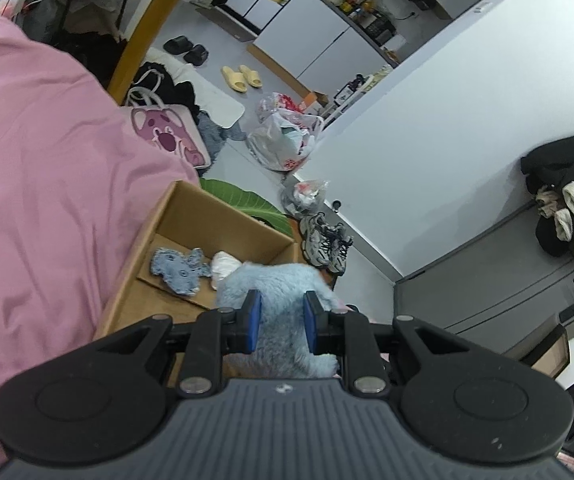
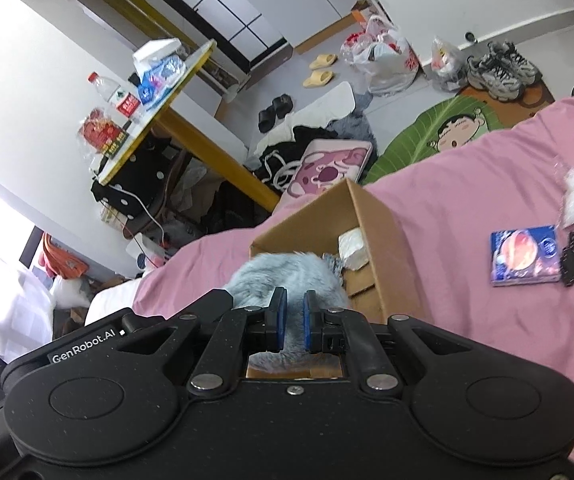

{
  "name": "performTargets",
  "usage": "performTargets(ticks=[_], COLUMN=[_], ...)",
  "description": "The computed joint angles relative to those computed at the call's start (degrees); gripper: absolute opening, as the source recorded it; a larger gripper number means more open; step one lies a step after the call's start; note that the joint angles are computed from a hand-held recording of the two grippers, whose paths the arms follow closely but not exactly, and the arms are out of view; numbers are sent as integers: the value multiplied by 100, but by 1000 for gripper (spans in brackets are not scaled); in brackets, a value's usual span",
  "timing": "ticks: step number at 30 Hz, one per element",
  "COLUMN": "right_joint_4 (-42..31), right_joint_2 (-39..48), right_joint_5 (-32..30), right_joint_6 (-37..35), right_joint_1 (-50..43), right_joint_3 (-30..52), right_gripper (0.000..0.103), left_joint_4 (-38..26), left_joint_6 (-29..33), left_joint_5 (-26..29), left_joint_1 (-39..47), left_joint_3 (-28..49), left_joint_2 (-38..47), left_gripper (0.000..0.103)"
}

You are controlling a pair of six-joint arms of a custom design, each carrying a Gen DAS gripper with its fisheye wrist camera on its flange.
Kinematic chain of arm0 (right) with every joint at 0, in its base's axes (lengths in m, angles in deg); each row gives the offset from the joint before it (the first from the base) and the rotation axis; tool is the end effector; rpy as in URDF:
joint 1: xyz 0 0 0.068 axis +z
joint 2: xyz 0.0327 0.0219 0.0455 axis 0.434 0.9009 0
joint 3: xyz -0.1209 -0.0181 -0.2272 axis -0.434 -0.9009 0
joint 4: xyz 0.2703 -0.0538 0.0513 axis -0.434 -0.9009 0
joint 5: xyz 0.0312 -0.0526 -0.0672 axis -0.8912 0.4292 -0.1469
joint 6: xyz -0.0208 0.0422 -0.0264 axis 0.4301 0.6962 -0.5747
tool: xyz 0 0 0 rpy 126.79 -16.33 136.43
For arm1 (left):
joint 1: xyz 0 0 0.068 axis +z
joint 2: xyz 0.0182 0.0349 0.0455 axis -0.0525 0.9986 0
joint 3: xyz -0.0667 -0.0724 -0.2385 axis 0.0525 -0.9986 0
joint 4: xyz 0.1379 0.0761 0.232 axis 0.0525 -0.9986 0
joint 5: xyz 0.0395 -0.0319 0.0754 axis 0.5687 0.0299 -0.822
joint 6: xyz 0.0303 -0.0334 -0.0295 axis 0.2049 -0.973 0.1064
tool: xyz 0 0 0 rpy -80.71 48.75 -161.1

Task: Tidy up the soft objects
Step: 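Lower the grey fluffy ball into the box and open both tools, then move both tools back over the remaining items on the bed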

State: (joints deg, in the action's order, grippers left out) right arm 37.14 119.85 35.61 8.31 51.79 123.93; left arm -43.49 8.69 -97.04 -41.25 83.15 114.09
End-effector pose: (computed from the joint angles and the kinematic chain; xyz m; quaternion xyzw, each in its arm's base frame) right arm 0.1905 0.1062 0.3147 0.0303 0.8974 0.3476 0.2700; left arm 0.1283 -0.0873 0.3323 -0.2815 0.8514 -0.2467 0.3674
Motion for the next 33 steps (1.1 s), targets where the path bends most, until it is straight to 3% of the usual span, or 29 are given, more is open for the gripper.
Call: performTargets(ticks=[5,11,15,18,21,22,25,29,33], right_joint_4=[346,339,235,140,3,-39,-242,-500,-690], right_joint_2=[261,334,221,129,-11,-46,-281,-508,-822], right_joint_5=[20,-29,13,28,183,177,216,40,-296], right_joint_6=[169,221,212,114,-34,-126,-372,-644,-1005], right_joint_1=[281,104,8,-10,1,-59,-247,-649,-1270], right_joint_3=[-78,-151,-216,-236,-205,-192,-195,-164,-235], right_gripper=[9,13,14,23,35,43,58,76,90], left_joint_4=[196,164,24,18,-136,-185,-397,-742,-1312], left_joint_6=[250,366,421,479,483,452,350,149,-283], left_joint_5=[625,915,819,817,693,623,303,-434,-1194], left_joint_1=[636,1101,1077,1011,869,798,468,-215,-865], left_joint_3=[-341,-516,-446,-405,-253,-201,83,569,1134], left_joint_2=[-228,-171,-44,37,222,274,550,915,1462], left_gripper=[16,16,19,20,30,34,54,75,88])
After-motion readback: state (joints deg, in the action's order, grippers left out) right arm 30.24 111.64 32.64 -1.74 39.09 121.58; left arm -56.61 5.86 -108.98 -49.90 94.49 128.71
